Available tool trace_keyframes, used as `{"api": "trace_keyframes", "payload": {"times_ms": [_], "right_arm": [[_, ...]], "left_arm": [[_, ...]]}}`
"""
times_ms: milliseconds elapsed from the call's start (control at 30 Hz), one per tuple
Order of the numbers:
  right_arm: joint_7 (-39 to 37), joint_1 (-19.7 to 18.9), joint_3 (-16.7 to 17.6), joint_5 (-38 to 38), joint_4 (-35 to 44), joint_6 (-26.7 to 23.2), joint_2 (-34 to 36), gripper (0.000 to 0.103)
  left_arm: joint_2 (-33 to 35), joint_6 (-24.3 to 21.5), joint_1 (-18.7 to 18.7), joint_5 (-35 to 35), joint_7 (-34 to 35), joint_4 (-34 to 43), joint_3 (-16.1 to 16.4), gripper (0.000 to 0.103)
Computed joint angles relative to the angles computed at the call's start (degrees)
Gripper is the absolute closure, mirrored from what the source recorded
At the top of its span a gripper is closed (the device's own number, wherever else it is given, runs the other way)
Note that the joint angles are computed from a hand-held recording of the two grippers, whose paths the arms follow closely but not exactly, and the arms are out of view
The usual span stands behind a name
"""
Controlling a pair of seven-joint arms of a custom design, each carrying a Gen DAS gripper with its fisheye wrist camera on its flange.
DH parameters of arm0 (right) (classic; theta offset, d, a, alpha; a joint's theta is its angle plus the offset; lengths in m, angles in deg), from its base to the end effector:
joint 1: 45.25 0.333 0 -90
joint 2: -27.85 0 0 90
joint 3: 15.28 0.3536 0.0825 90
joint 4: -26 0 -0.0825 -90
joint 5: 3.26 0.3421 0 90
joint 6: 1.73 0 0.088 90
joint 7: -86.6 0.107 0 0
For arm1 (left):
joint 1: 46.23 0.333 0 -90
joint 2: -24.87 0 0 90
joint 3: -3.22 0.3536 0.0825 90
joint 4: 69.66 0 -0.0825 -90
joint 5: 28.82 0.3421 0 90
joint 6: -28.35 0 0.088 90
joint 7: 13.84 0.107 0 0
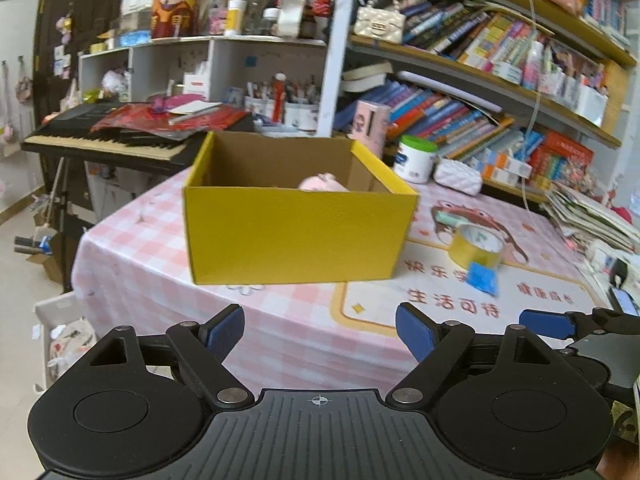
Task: Organize objects
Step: 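Withdraw both tools from the box toward the tape roll and blue item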
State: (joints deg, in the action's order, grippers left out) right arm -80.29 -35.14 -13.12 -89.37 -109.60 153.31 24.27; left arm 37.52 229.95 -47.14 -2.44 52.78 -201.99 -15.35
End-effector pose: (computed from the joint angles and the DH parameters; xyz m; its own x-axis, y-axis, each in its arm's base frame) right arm 0.4527 0.1340 0.4352 -0.3017 -0.9512 0.0645 -0.6143 0.1422 -0.7762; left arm 0.5029 -0.2227 0.4441 -0.4594 -0.8767 0.1422 -0.5474 0.1534 -0.8227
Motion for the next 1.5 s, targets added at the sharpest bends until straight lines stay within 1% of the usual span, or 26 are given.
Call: {"api": "trace_keyframes", "payload": {"times_ms": [67,167,267,433,533,633,700,767,900,1000,1200,1333,1500], "right_arm": [[-0.23,-0.09,-0.05,1.0,-0.86,-0.75,-0.75,0.01],[-0.08,-0.46,-0.05,2.21,-2.2,-2.1,-1.99,0.01],[-0.02,-0.94,0.06,3.6,-3.66,-3.63,-3.38,0.01],[0.26,-2.04,0.15,5.54,-5.66,-5.74,-5.3,0.01],[0.44,-2.9,-0.03,6.08,-6.56,-6.32,-6.12,0.01],[0.52,-3.94,-0.44,6.03,-7.21,-6.37,-6.7,0.01],[0.27,-4.71,-0.86,5.94,-7.45,-6.13,-6.89,0.01],[-0.12,-5.59,-1.41,5.7,-7.55,-5.58,-6.95,0.01],[-1.89,-7.66,-2.93,5.48,-6.94,-3.24,-6.33,0.009],[-3.5,-9.12,-3.77,4.72,-5.63,-1.49,-5.31,0.009],[-6.05,-11.79,-5.75,2.12,-2.46,2.78,-2.71,0.009],[-7.69,-13.36,-7.02,0.91,-0.37,5.7,-0.76,0.009],[-10.1,-15.15,-8.49,0.17,2.04,9.56,1.88,0.009]], "left_arm": [[0.48,-0.35,2.18,3.22,-1.83,0.52,-2.24,0.018],[1.32,-0.68,4.46,7.2,-4.05,1.44,-4.86,0.018],[2.68,-1.77,7.24,11.64,-6.58,3.2,-8.38,0.017],[5.12,-3.6,10.32,15.45,-7.67,5.74,-13.58,0.017],[6.48,-4.81,11.09,15.38,-6.53,7.04,-16.03,0.017],[7.82,-6.21,11.3,13.87,-4.44,8.32,-18.15,0.017],[8.67,-7.32,11.07,12.46,-2.99,9.28,-19.15,0.017],[9.54,-8.35,9.71,10.64,-1.43,10.58,-19.15,0.017],[10.37,-9.62,5.36,6.42,1.44,12.92,-16.89,0.017],[11.03,-10.21,1.04,2.79,3.14,15.07,-13.88,0.017],[12.35,-11.28,-7.96,-4.49,6.03,19.2,-6.77,0.017],[13.22,-12.6,-15.45,-9.68,7.07,22.23,0.03,0.017],[14.57,-14.44,-22.34,-15.15,8.06,25.48,6.28,0.017]]}}
